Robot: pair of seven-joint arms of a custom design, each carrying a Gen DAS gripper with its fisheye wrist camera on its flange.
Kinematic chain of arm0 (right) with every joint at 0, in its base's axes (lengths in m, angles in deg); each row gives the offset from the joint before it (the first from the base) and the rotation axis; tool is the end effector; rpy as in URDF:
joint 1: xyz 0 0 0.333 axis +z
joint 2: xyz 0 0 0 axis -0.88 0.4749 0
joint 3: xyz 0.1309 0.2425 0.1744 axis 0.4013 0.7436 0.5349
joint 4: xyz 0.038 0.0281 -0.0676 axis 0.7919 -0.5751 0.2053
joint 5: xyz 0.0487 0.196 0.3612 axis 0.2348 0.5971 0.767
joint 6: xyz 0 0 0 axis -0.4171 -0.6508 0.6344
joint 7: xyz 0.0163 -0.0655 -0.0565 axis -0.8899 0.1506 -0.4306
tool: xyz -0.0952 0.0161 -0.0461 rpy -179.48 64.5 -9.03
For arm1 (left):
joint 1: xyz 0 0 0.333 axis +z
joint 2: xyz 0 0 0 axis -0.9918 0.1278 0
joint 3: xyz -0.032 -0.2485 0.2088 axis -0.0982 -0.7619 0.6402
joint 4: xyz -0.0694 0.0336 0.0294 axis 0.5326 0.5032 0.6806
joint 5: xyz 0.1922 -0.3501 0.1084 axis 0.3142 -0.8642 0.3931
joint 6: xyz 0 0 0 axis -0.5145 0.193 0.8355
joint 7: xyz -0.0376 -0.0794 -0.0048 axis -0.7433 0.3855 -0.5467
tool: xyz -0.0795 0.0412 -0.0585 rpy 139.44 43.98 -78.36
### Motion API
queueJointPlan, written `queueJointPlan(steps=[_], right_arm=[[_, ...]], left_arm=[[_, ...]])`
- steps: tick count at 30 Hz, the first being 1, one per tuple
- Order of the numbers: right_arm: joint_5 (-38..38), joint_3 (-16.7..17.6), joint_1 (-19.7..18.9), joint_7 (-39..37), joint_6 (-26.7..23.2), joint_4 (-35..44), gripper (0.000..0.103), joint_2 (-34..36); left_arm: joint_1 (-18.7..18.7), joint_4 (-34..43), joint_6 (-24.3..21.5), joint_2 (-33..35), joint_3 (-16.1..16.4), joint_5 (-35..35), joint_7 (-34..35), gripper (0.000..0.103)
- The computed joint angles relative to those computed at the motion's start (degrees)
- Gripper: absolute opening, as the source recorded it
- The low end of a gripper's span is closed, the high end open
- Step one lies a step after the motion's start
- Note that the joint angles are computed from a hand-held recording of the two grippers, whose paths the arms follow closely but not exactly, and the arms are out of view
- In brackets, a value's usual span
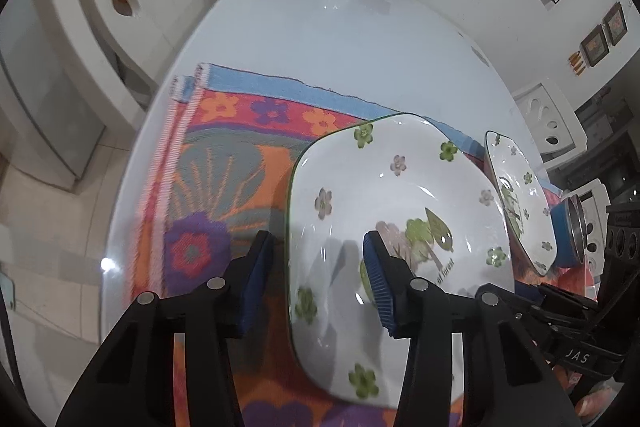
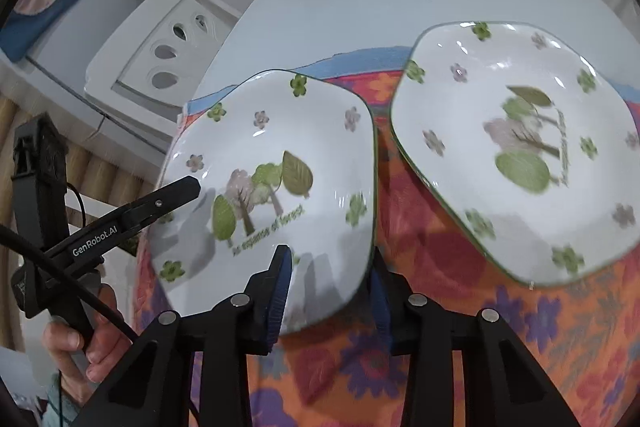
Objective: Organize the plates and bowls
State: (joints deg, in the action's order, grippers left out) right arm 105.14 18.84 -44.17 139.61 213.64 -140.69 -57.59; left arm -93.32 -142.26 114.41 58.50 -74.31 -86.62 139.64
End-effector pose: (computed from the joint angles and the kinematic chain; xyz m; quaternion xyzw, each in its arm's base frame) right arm 0.5560 0.2166 0.4572 -0.6707 0.6867 0.0048 0.2804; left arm 0.6014 -0.2342 0.4517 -0.6507 0.7008 -0.2907 0.0310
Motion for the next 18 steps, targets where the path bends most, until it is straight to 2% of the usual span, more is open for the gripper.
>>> queueJointPlan(steps=[3,7,9,11,15,18], right_arm=[[0.97,0.05,-0.30,-1.28,0.05,1.21,0.037,1.70],[-2.51,0.53,-0.42,-1.64,0.84,1.68,0.037,2.33],[-7.25,0.71,-0.11,-1.66,1.27,1.22,0.037,1.80],[-8.80,0.80,0.05,-2.53,1.66,0.29,0.037,0.94],[-6.84,0.59,0.53,-5.62,2.43,-1.91,0.036,-1.28],[-5.02,0.27,1.30,-8.05,2.55,-3.54,0.036,-3.43]], left_arm=[[0.11,0.85,0.78,1.07,-0.16,-0.36,1.56,0.043],[-0.29,1.86,1.10,1.99,0.03,0.90,1.57,0.043],[-1.76,2.11,1.02,2.07,1.12,6.30,-1.83,0.043],[-2.59,1.94,0.96,1.85,1.71,10.25,-4.48,0.043],[-1.16,-0.84,2.45,-0.59,0.45,6.45,-2.24,0.043],[-1.22,-4.05,3.20,-3.69,0.59,7.21,-3.48,0.043]])
